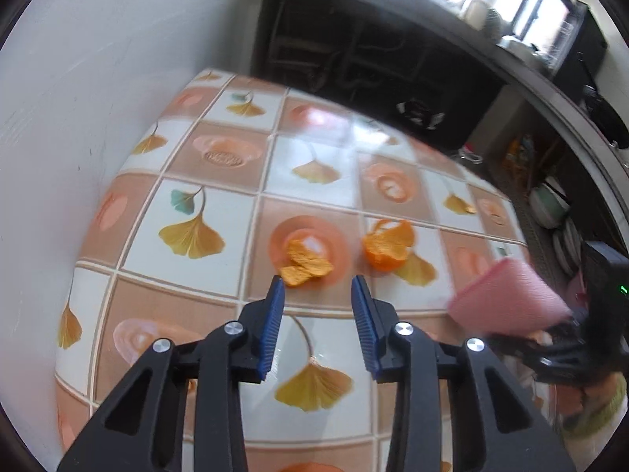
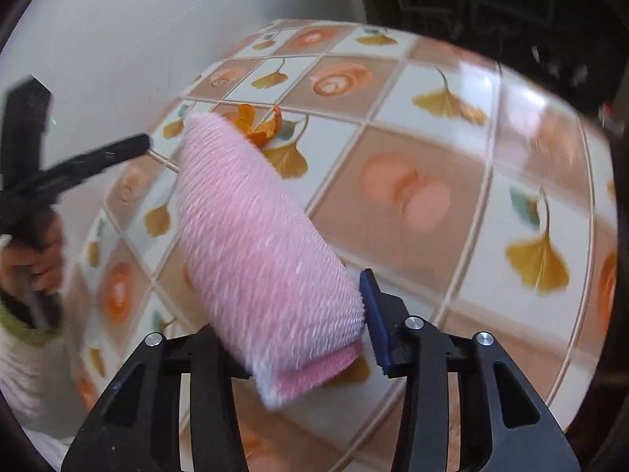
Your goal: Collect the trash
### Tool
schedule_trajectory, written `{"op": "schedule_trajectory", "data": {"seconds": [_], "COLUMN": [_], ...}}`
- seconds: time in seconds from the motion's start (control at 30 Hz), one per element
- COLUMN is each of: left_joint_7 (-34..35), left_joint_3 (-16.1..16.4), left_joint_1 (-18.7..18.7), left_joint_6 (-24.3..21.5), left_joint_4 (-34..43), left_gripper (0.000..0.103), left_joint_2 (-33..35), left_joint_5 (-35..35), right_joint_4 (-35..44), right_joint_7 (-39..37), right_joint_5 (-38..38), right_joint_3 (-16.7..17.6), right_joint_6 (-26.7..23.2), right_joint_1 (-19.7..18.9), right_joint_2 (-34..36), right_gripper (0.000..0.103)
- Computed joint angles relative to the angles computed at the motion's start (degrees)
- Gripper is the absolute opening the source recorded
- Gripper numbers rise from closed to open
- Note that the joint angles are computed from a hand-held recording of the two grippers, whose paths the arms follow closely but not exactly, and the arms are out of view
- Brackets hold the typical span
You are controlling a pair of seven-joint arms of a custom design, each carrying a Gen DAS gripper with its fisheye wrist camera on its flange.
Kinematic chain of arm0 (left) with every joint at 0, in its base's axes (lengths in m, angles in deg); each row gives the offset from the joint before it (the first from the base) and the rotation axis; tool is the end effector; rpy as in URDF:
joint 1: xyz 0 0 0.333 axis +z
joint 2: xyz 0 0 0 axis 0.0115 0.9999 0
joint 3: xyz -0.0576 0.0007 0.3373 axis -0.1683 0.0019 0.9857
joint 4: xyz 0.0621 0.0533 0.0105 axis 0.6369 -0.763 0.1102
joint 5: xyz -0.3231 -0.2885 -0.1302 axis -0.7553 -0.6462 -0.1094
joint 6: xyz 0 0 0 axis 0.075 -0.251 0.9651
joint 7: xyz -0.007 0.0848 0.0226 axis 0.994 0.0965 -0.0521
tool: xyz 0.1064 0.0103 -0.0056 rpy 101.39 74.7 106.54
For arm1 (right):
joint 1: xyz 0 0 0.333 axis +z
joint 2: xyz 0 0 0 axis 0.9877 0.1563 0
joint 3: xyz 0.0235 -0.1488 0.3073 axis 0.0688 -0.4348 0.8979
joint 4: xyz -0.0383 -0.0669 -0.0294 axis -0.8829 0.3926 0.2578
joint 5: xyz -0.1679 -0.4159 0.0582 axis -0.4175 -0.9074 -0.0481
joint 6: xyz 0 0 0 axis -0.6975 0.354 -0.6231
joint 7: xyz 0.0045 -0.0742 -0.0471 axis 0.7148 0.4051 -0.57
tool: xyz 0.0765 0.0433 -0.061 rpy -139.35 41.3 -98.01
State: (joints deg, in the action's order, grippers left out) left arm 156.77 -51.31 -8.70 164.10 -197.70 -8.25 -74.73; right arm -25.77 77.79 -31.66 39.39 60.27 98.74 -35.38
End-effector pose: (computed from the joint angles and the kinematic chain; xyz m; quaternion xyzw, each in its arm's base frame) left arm 0.5165 -0.2063 0.7248 -0.6968 0.6437 -0.2951 0.1146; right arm 0.5391 0.2414 0.7247 -0.7757 0.5718 0.0420 0.2638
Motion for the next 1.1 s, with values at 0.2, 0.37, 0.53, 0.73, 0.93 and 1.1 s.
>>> {"op": "schedule_trajectory", "data": {"seconds": [0.2,0.37,0.53,0.73,0.93,1.1], "left_joint_7": [1.2,2.4,1.3,1.9,3.3,6.9], "left_joint_3": [0.6,-0.4,-1.4,-2.4,-2.1,-1.7], "left_joint_1": [0.1,0.1,0.2,0.1,-0.3,-1.0], "left_joint_6": [-2.5,-3.3,-2.8,-3.2,-3.0,0.7], "left_joint_4": [1.9,2.9,3.3,3.1,1.7,0.4], "left_gripper": [0.033,0.033,0.026,0.003,0.0,0.0], "left_joint_2": [3.2,4.7,5.4,5.1,4.0,2.3], "left_joint_5": [-1.2,1.2,5.6,11.7,12.2,10.6], "right_joint_4": [-3.9,-7.0,-10.5,-13.9,-14.8,-14.9], "right_joint_7": [0.7,-0.1,1.7,4.0,4.3,3.5], "right_joint_5": [13.7,14.4,10.7,10.6,11.6,12.1], "right_joint_3": [-3.0,-2.6,-2.9,-4.2,-4.9,-4.8], "right_joint_6": [-5.4,-5.7,-4.0,-1.6,-0.3,0.5], "right_joint_1": [-0.4,-0.4,-0.6,-0.9,-0.6,-0.1], "right_joint_2": [-4.2,-8.7,-13.1,-16.4,-16.6,-16.6], "right_gripper": [0.047,0.064,0.067,0.067,0.067,0.067]}}
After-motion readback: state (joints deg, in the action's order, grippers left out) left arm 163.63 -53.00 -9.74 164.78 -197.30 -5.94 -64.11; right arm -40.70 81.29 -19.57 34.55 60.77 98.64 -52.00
